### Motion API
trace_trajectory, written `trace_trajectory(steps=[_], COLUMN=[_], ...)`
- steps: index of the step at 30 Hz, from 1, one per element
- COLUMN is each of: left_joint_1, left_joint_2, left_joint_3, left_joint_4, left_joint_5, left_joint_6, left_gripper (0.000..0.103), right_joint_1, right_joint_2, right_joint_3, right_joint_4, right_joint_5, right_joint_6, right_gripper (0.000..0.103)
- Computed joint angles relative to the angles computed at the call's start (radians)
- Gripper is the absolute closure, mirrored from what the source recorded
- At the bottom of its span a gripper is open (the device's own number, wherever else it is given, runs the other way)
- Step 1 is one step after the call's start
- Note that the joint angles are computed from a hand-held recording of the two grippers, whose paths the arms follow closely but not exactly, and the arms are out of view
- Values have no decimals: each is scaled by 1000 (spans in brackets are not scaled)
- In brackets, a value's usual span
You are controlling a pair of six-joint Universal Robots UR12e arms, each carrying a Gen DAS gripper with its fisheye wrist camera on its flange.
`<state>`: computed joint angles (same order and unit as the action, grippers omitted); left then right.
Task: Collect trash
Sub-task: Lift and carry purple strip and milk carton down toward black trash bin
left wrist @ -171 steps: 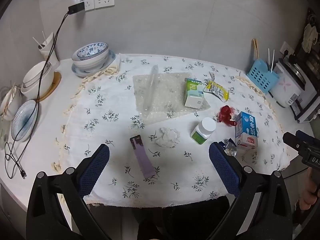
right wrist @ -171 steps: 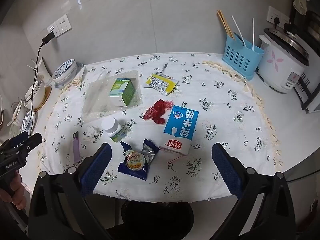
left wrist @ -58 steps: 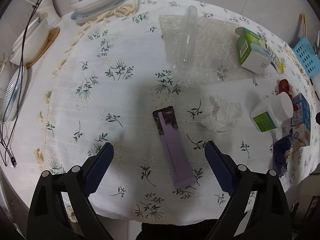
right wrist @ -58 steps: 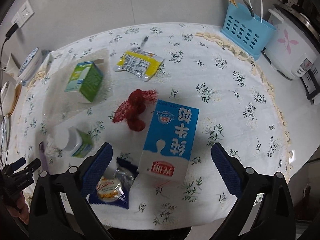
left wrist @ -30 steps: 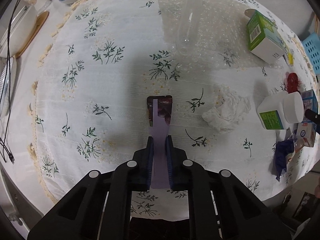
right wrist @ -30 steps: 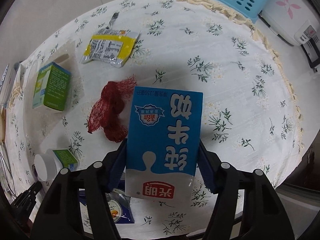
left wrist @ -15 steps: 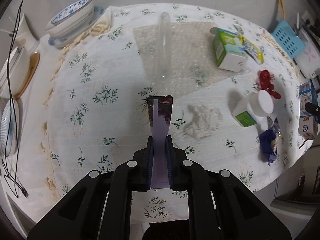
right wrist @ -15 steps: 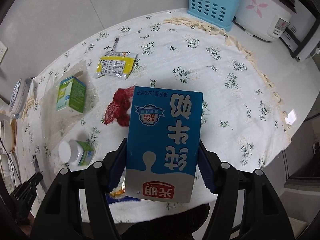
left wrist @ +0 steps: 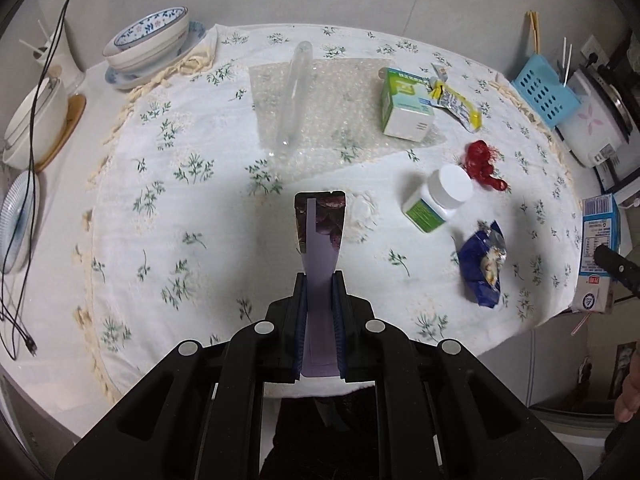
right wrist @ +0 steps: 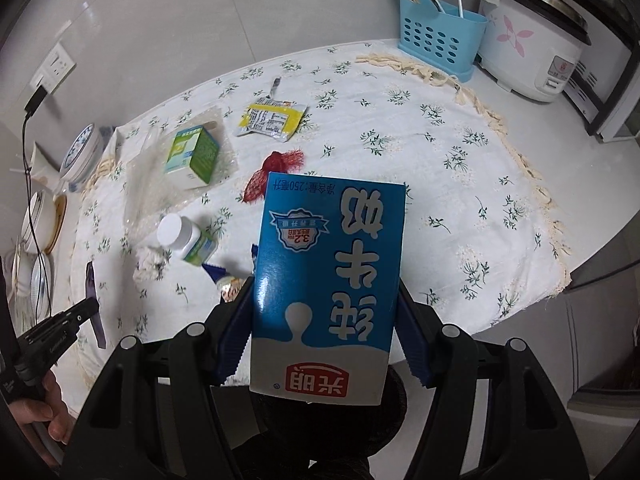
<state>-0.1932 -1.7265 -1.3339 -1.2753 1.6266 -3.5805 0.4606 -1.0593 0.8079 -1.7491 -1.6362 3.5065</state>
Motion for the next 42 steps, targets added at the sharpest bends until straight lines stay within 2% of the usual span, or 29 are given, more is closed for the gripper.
trace_trajectory(steps=[13,28,42], left_joint_1=[-77,-162,-208], left_joint_2=[56,73,64], left_joint_3=[-68,-126,-194], left_joint_4=[56,89,144], left_joint_5=[13,-4,-26], left_joint_6=[-60,-96,-106], left_gripper=[92,92,92], right_joint_1=[2,-5,-9], right_joint_2=[-123,-238,-295], right_joint_3=[208,415,547], right_joint_4=[-108,-157,-178], right_joint_5=[35,44,38], right_joint_6=[-83,-128,-137], right_gripper=[41,41,41])
